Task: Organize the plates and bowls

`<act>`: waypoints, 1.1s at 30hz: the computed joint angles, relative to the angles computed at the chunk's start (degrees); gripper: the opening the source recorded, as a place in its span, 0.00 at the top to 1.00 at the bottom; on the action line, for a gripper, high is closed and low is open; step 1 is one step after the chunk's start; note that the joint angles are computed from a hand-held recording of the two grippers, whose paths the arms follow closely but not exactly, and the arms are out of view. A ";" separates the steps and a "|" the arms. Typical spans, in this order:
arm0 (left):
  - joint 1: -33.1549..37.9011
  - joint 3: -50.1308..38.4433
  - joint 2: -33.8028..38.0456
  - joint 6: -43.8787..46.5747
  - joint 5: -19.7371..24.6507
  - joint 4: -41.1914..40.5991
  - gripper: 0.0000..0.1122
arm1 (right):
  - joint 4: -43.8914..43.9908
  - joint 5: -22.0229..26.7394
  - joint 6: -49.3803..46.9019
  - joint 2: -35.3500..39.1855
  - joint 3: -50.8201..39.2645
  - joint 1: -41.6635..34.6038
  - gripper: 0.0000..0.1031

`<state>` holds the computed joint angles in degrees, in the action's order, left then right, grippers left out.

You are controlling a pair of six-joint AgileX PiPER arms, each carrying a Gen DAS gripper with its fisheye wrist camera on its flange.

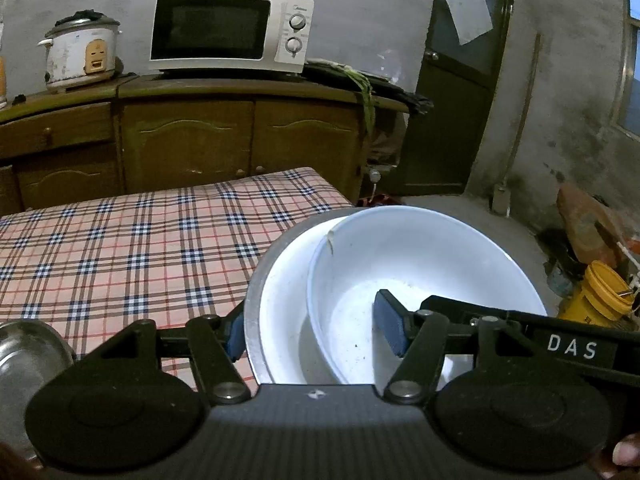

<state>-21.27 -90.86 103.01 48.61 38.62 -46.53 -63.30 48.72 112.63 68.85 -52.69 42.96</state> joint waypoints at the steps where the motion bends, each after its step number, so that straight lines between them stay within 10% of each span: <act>1: 0.10 0.29 -0.27 -0.12 -0.02 0.04 0.43 | 0.03 -0.02 -0.10 0.23 -0.21 0.05 0.49; 33: 3.41 1.64 -1.84 -1.72 0.42 0.80 0.43 | 0.78 -3.54 -2.39 5.36 -4.38 -0.13 0.49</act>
